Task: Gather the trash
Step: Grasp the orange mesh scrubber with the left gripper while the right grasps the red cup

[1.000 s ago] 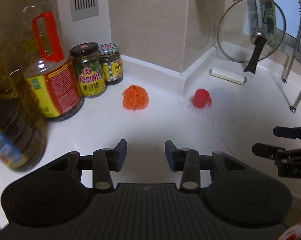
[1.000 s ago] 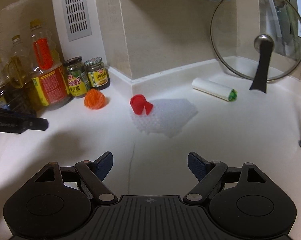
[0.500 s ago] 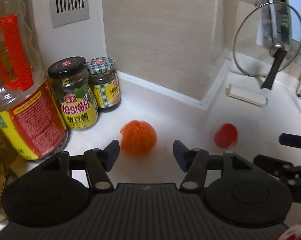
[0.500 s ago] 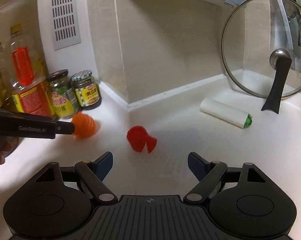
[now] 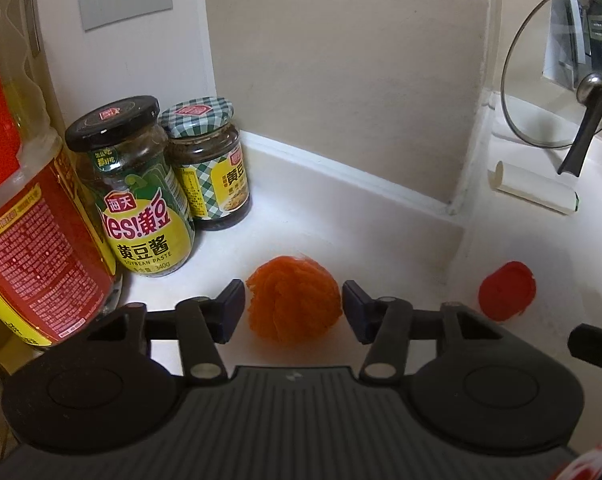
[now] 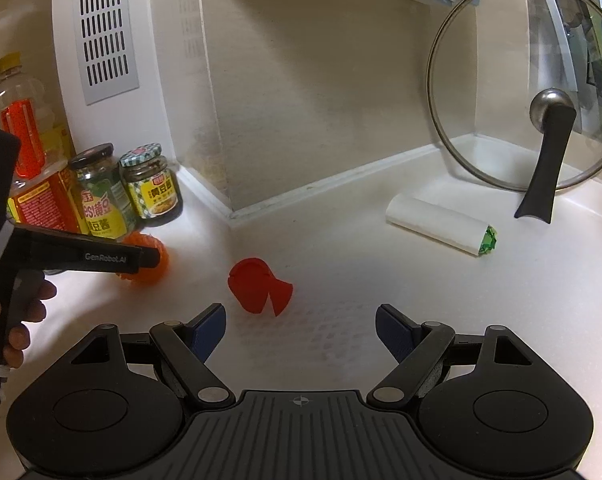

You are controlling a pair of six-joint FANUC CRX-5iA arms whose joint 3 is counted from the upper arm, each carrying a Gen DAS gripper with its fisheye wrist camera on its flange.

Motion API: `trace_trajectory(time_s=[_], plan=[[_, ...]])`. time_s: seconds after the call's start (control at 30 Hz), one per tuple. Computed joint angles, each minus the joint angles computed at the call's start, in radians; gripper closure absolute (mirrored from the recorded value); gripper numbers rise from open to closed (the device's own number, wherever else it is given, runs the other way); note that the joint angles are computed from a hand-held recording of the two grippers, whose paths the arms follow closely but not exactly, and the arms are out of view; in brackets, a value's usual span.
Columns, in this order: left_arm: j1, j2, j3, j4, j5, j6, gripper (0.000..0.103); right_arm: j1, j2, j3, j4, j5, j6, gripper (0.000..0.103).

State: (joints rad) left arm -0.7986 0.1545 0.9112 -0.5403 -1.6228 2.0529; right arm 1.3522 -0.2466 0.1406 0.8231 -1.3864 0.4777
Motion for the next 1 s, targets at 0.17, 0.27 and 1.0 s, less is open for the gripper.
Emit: trace_trajectory(time_s=[0.17, 0.27, 1.0], plan=[[0.004, -0.01, -0.015, 0.012, 0.028, -0.017, 0.073, -0.005, 0.007, 0.002, 0.001, 0.024, 0.022, 0.02], [-0.006, -0.033, -0.039, 0.002, 0.053, -0.017, 0.076, -0.006, 0.013, 0.005, 0.008, 0.043, 0.048, 0.02], [-0.018, -0.095, -0.055, 0.005, 0.007, 0.001, 0.076, -0.066, 0.108, 0.035, -0.015, 0.106, 0.242, 0.053]])
